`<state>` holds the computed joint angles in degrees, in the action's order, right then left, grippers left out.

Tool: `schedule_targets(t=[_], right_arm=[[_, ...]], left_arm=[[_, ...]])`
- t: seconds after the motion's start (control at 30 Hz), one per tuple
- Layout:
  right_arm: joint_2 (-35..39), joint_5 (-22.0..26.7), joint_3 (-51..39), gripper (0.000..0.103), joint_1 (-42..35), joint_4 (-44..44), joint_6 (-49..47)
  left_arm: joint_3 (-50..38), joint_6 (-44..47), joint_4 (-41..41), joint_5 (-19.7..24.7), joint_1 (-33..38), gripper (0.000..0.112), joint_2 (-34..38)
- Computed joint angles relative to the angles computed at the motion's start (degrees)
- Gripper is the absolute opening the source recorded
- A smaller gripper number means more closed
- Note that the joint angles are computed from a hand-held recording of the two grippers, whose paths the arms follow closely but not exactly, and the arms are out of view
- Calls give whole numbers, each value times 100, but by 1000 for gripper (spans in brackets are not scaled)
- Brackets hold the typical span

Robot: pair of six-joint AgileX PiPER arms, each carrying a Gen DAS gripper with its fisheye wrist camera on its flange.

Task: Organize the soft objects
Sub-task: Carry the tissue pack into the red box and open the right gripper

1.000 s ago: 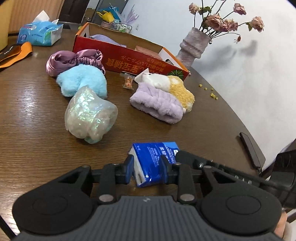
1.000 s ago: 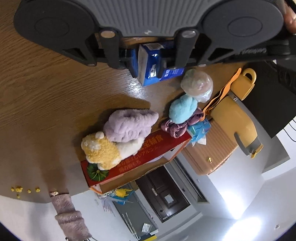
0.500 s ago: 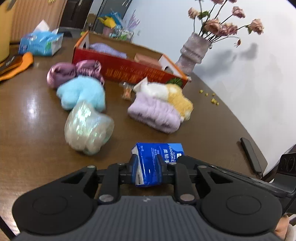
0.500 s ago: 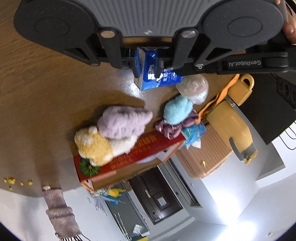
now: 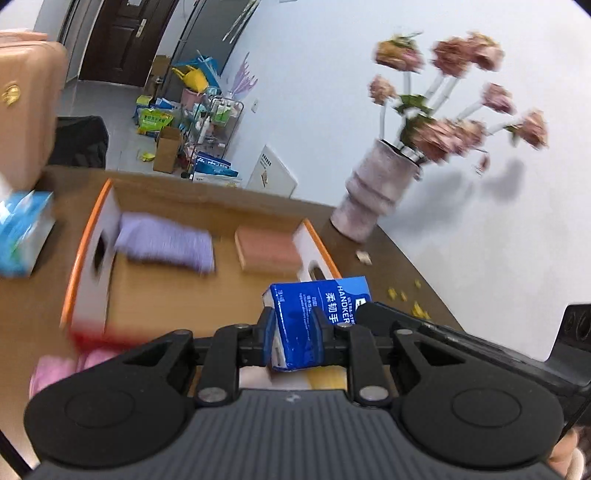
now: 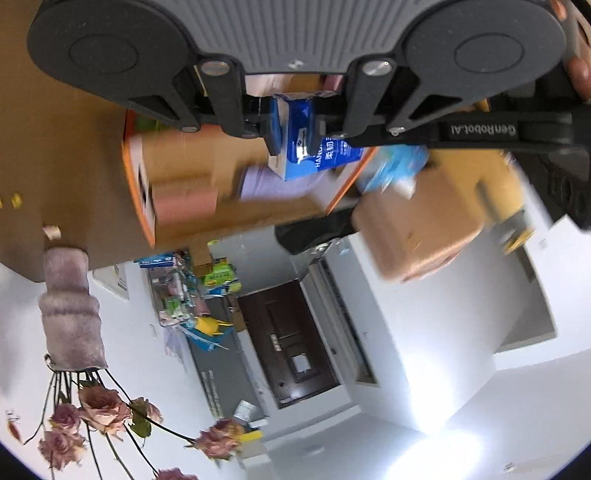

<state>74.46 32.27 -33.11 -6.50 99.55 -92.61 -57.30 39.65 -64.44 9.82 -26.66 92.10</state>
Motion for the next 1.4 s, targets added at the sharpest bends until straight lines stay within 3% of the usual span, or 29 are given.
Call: schedule_targets(t=[0.07, 0.17, 0.33, 0.47, 0.53, 0.6, 0.77, 0.87, 0.93, 1.1, 1.13, 1.2, 1.23, 1.33, 1.4], right_arm=[[862, -415, -1146, 14, 209, -721, 931], [2287, -935, -2865, 14, 553, -2257, 2648], [4501, -1094, -5506, 14, 992, -5107, 5513], [5787, -325, -7441, 10, 1198, -7365, 7804], [6336, 328, -8375, 8, 1304, -8071, 8552], [6601, 488, -8672, 8, 1303, -8152, 8690], [6360, 243, -8278, 9, 1267, -7825, 8545], [5735, -94, -7527, 12, 1228, -7649, 8103], [5193, -237, -7031, 12, 1239, -7831, 8104], [3610, -458, -5695, 14, 1214, -8236, 7912], [3238, -460, -5425, 17, 1213, -8452, 7972], [2548, -485, -4891, 24, 1230, -8635, 7965], [2145, -539, -4546, 33, 1216, -8557, 7763], [1081, -671, -3685, 50, 1213, -8448, 7397], [472, -676, -3220, 52, 1248, -8478, 7296]], left_arm=[[-1035, -733, 611, 343, 321, 20, 856], [-2733, -2314, 2207, 950, 628, 20, 2174], [-5597, -4619, 4616, 2058, 794, 19, 4089], [-7660, -5495, 5506, 3257, 796, 18, 5446], [-7660, -5400, 5549, 3204, 781, 19, 5532], [-7514, -5511, 5727, 3062, 725, 19, 5460], [-7446, -5729, 6253, 3325, 559, 23, 5222], [-6616, -5900, 6595, 3054, 454, 23, 4551], [-5763, -6343, 7280, 2776, 296, 25, 3861], [-4113, -7707, 9037, 2893, -116, 41, 2286], [-3716, -8084, 9490, 2959, -242, 43, 1876], [-2942, -8751, 10209, 2946, -453, 58, 1111], [-2610, -9157, 10580, 2985, -596, 72, 778], [-1823, -9809, 11219, 3252, -1022, 76, -126], [-1329, -10144, 11430, 3493, -1363, 78, -719]])
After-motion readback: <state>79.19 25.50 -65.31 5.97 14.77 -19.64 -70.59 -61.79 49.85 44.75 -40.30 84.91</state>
